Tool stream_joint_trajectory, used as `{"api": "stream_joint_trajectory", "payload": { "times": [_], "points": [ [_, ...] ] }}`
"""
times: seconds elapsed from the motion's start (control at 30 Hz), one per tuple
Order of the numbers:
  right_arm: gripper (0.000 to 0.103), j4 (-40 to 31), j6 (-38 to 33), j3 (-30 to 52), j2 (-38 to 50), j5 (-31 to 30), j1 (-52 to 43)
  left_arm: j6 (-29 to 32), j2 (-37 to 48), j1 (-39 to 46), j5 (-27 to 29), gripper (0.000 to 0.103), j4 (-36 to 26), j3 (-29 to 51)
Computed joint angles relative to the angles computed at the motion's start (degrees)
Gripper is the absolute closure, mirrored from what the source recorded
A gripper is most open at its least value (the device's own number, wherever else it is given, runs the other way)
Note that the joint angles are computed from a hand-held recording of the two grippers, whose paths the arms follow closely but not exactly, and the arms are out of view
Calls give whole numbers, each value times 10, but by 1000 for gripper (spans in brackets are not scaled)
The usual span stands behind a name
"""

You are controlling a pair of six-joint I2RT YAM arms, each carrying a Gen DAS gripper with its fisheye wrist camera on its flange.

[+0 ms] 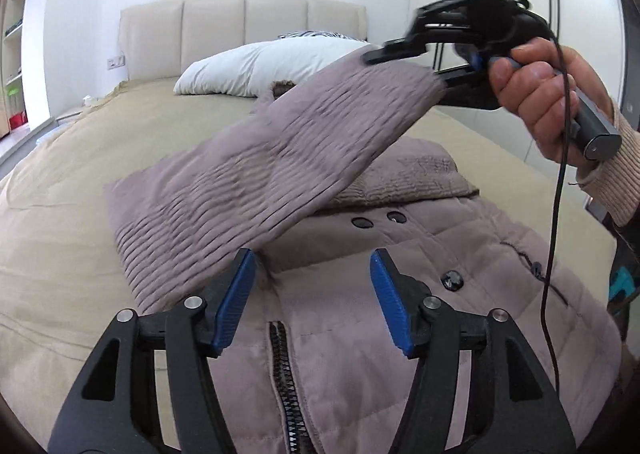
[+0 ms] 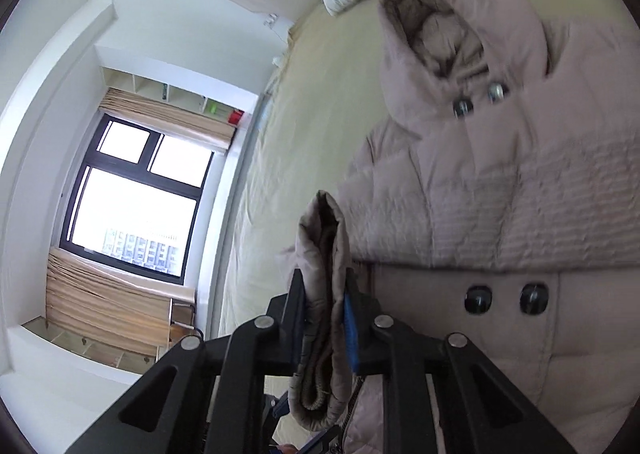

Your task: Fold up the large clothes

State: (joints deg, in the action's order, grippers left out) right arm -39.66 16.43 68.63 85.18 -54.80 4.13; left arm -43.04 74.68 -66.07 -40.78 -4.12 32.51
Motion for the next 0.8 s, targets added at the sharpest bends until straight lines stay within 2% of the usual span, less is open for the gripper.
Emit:
{"api": "stream_joint_trajectory", "payload": {
  "times": [0.1, 0.17, 0.27, 0.33, 0.47, 0.57, 0.6, 0.67, 0.73, 0.8],
  "points": [
    [84, -49, -37, 84, -12, -23, -81, -11, -75, 105, 83, 44, 35, -53],
    [84, -85, -71, 136, 7, -36, -144, -3, -93, 192, 153, 44, 61, -71],
    [84, -114, -131, 188, 50, -6, -221, 26, -61, 297, 226, 44, 95, -59],
    [84, -104, -150, 190, 83, 20, -261, 49, -17, 347, 269, 44, 114, -32],
    [85, -42, -153, 156, 164, 56, -307, 93, 91, 403, 307, 44, 134, 41],
    [86, 4, -149, 125, 220, 98, -312, 134, 184, 412, 311, 46, 136, 110],
    [86, 31, -144, 108, 229, 119, -310, 140, 231, 414, 324, 46, 118, 149],
    [84, 76, -126, 84, 254, 114, -316, 159, 335, 417, 338, 46, 41, 247],
    [77, 98, -113, 68, 256, 123, -318, 183, 357, 404, 303, 46, 31, 269],
    [55, 95, -129, 57, 218, 186, -306, 188, 337, 409, 304, 46, 29, 262]
  ]
}}
